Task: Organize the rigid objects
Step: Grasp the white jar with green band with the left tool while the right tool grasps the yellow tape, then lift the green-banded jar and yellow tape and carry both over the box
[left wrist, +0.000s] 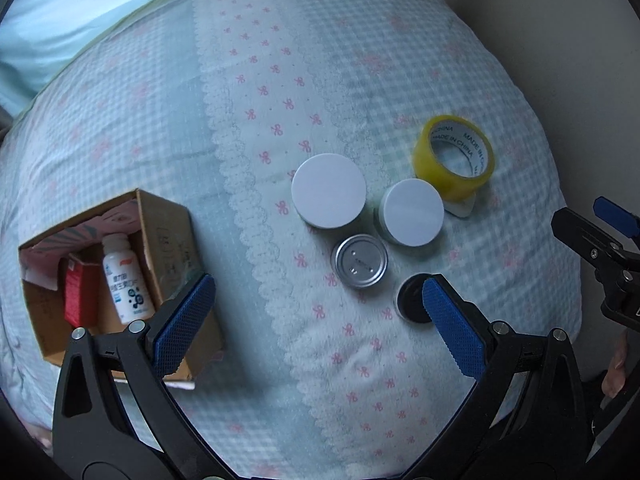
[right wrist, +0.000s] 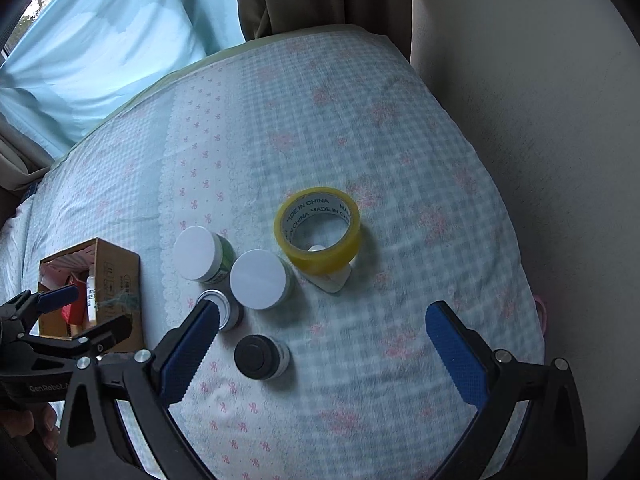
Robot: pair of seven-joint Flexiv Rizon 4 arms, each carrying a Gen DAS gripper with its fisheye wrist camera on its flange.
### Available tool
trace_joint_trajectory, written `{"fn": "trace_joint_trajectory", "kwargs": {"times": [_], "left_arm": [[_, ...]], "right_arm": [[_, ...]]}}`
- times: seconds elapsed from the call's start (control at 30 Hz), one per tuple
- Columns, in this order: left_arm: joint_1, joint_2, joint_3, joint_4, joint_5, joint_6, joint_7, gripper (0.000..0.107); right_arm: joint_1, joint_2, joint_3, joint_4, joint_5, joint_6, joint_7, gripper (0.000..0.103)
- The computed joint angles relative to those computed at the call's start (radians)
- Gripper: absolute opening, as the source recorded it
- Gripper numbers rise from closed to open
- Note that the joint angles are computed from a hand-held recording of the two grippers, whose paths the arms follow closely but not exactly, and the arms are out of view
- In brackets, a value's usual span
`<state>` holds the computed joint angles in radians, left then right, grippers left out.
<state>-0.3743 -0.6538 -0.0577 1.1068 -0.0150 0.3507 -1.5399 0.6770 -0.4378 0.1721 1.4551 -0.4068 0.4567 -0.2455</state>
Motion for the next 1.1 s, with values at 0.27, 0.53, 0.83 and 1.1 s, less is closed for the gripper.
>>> {"fn": "trace_joint_trajectory", "kwargs": {"times": [0.27, 0.53, 0.83, 1.1], "left_arm": [[-0.032, -0.166, 0.014, -0.14, 0.034, -0.016, 0.013, 0.103], [-0.04, -0.228, 0.029, -0.158, 0.043, 0.032, 0.015, 0.103], [-0.03, -0.29, 0.02, -0.195, 0.014, 0.071, 0.021, 0.098], [-0.029, -0.309, 0.013, -0.197, -0.002, 0.113, 0.08, 0.069]], "right_arm": [[-0.025, -0.123, -0.034, -0.026, 0.005, 0.107, -0.036, 0.103], [-0.012, -0.219, -0.075, -0.067, -0.003, 0.127, -0.001, 0.103], [-0.013, -0.287, -0.093, -0.139, -0.018, 0.073, -0.02, 0.103], [-0.011, -0.32, -0.104, -0.182, -0.026, 0.028, -0.09, 0.097]]}}
